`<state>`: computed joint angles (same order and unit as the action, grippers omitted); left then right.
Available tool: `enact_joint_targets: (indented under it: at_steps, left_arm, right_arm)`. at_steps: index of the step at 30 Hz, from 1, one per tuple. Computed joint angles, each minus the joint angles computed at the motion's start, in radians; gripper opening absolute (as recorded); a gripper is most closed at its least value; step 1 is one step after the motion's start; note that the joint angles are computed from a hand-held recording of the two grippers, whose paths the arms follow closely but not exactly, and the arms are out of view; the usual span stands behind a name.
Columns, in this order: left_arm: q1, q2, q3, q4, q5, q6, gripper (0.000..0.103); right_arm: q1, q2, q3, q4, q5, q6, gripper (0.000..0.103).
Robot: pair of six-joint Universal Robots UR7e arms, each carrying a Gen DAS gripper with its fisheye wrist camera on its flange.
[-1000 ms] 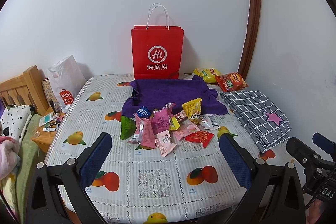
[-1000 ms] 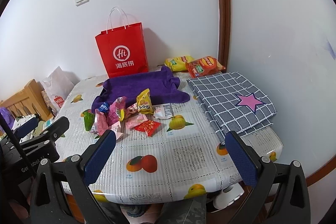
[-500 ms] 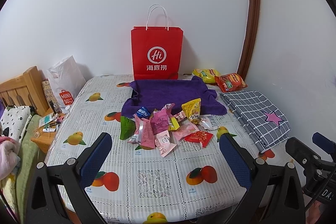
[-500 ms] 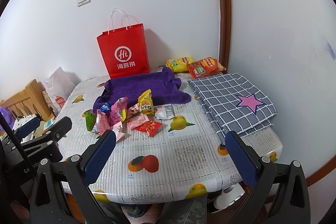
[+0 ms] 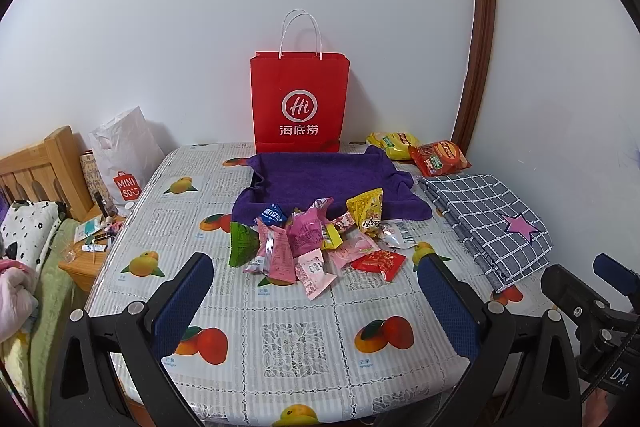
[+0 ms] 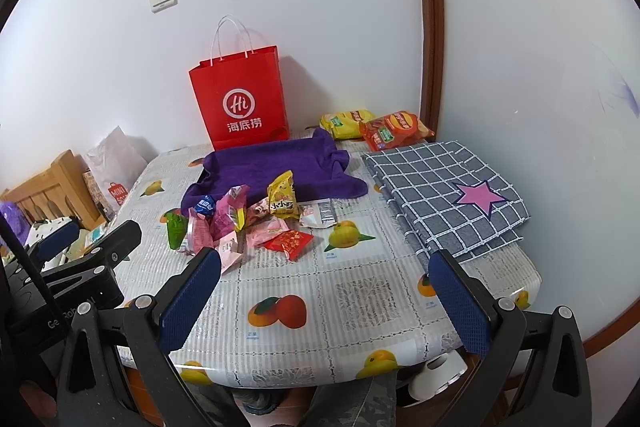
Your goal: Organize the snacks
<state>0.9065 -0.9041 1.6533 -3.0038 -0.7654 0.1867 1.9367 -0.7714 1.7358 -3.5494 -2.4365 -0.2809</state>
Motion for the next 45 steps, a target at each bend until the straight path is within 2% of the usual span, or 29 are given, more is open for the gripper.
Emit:
enact_joint_targets:
  at_steps: [31, 38, 45]
  left_arm:
    - [-0.001, 0.001, -0.009, 0.004, 0.001, 0.004, 0.103]
    - [0.010, 0.015, -0.031, 0.008, -0.004, 0.013, 0.103]
    - [0.048, 0.054, -0.072, 0.026, -0.008, 0.020, 0.103]
  right_arm:
    - [0.010, 0.011, -0.009, -0.005, 0.007, -0.013, 0.102]
    - [-0.009, 0.017, -0.024, 0.029, 0.028, 0.013, 0.102]
    - [-0.048, 0.045, -0.068, 0.103, 0.045, 0.065, 0.102]
